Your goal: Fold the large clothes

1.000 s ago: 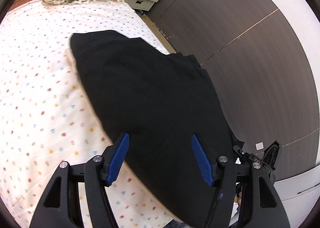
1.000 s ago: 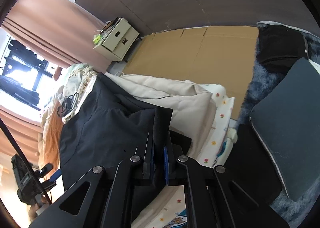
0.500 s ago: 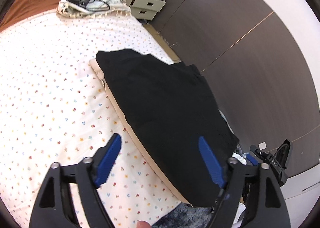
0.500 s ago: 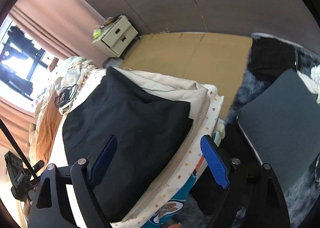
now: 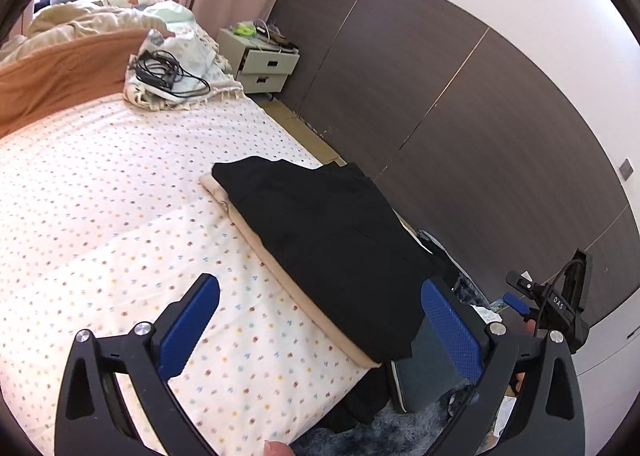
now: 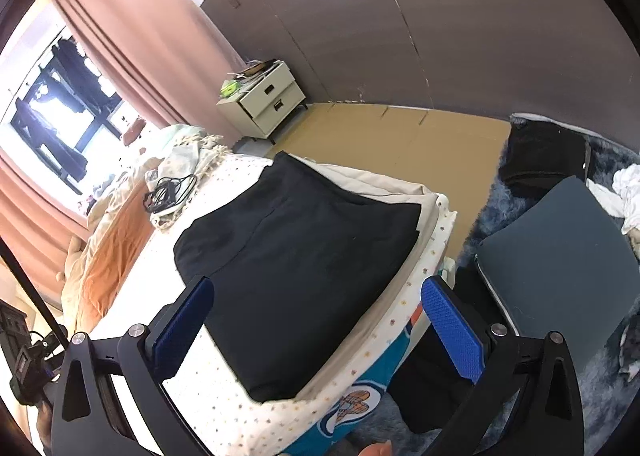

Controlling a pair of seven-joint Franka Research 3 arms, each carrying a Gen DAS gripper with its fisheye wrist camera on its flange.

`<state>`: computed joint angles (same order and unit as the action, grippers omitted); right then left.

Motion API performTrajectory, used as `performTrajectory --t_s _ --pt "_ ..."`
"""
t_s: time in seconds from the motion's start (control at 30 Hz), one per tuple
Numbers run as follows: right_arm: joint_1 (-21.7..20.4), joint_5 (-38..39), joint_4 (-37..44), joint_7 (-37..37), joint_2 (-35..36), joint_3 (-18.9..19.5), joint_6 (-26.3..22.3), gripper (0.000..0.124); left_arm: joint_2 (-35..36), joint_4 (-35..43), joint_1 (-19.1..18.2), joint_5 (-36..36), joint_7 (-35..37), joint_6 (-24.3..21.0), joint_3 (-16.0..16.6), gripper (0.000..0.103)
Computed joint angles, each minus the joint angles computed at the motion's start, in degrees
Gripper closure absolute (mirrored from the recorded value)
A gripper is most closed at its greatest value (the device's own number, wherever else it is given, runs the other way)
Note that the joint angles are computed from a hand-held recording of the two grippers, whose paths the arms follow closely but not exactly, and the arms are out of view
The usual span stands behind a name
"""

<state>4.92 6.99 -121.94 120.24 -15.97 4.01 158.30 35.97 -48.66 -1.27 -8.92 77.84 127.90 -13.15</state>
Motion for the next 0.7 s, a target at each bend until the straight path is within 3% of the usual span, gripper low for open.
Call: performTrajectory --t_s 0.13,0.2,0.43,0.7 --pt "1.1 0.0 -2.2 -0.6 -3.5 1.0 -0.2 0.021 -10.9 -15.6 2.2 -1.4 2.5 6.5 0.0 0.0" --pt "-0.3 -2.9 -3.1 1.1 -5.2 3.2 -0.6 0.021 -15.6 -21.6 2.8 -1.5 3.6 8.7 0.5 0.0" --pt "-2.3 -9.6 -6.4 4.5 -10.4 8.1 -0.1 0.021 -28.9 -37.7 2.8 -0.2 7.1 15.8 3.3 0.0" --pt "-2.3 -12.9 -9.3 6.2 -13.8 11.6 1.3 0.021 -41.0 -51.5 1.2 3.0 5.9 21.5 6.7 0.0"
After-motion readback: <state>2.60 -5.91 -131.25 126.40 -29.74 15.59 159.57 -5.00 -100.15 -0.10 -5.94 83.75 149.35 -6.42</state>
